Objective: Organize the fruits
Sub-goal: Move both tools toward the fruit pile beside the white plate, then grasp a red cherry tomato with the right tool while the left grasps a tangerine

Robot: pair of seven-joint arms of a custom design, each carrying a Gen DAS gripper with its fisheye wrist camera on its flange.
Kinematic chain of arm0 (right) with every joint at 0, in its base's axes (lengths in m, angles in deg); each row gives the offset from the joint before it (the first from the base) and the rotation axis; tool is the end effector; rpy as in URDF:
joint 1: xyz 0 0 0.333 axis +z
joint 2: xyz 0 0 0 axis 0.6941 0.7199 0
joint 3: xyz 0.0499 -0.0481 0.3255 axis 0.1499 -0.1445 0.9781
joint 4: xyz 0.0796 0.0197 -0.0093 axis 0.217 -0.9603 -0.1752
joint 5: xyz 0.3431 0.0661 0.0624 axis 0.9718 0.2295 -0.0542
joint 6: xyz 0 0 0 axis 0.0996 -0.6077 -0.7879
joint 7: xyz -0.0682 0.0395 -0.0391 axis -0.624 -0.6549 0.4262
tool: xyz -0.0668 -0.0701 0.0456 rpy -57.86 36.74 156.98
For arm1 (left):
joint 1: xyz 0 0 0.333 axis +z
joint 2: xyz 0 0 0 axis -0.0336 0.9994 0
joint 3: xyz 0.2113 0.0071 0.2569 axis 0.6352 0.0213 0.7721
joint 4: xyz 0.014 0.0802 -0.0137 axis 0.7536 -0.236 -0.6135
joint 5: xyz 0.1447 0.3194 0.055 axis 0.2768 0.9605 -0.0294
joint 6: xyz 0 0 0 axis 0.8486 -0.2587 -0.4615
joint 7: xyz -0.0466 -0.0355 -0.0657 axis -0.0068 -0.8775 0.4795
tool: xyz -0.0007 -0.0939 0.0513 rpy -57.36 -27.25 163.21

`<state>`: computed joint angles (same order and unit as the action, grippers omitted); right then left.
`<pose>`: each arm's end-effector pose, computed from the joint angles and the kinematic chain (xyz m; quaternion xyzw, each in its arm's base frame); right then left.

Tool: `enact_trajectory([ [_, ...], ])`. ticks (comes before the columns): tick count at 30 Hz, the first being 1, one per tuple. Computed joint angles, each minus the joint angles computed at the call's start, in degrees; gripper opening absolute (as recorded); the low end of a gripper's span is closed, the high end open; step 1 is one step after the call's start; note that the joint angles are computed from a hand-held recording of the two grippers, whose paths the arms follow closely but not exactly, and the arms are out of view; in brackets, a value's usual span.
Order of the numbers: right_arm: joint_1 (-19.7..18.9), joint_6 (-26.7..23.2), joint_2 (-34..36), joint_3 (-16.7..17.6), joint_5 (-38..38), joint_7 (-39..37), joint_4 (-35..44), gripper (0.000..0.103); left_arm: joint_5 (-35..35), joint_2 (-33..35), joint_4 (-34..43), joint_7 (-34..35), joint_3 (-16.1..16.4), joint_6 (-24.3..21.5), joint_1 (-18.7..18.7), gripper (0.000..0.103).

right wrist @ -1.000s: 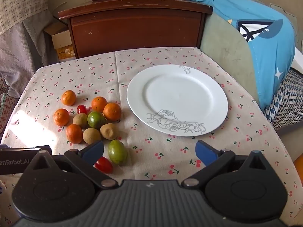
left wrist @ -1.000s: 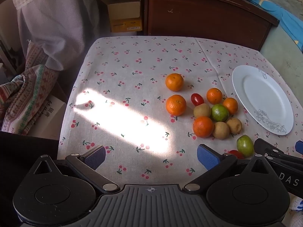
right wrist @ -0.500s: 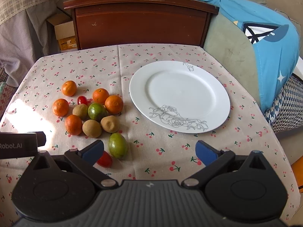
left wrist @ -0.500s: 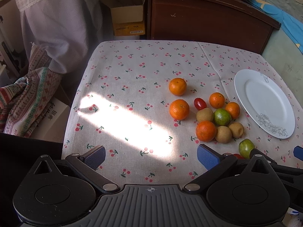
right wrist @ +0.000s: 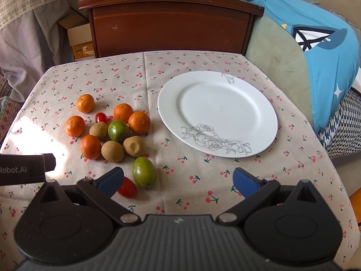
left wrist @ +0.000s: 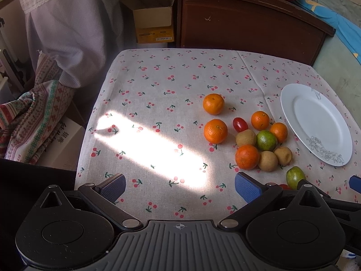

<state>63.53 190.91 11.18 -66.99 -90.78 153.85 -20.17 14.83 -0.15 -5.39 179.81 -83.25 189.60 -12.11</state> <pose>0.6248 0.1415 0.3766 -0.5085 0.7933 -0.2951 0.1579 0.7070 -0.2115 0.3741 -0.5558 0.7764 -0.2496 0.1611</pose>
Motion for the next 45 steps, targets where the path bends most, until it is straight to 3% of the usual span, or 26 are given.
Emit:
enact_trajectory([
  [10,-0.1,2.7,-0.7,-0.5,-0.9,1.0,-1.8,0.101,-1.4,0.1,-0.2,2.3,-1.5,0.3,1.3,0.103],
  [16,-1.1,11.0,-3.1,-1.4,-2.6,5.3,-7.1,0.098,-1.7,1.2,0.9,2.8,-0.9,-0.5,1.5,0.102],
  [21,-1.5,19.9,-3.1,-2.3,-0.9,6.2,-10.0,0.077,-2.4,1.4,0.3,3.7,-1.7,0.9,2.4,0.102],
  [29,3.5,25.8,0.7,-7.0,2.7,1.9,-8.6,0.047,-4.7,1.5,-1.9,8.8,-5.6,6.6,5.0,0.099],
  [38,13.7,30.8,4.3,-19.4,4.6,3.1,-7.9,0.032,-9.2,3.2,-2.0,18.7,-12.5,8.4,8.8,0.092],
  [45,17.9,33.0,5.6,-24.1,8.6,0.6,-8.8,0.020,-13.7,4.8,-0.3,23.5,-15.1,6.8,9.9,0.085],
])
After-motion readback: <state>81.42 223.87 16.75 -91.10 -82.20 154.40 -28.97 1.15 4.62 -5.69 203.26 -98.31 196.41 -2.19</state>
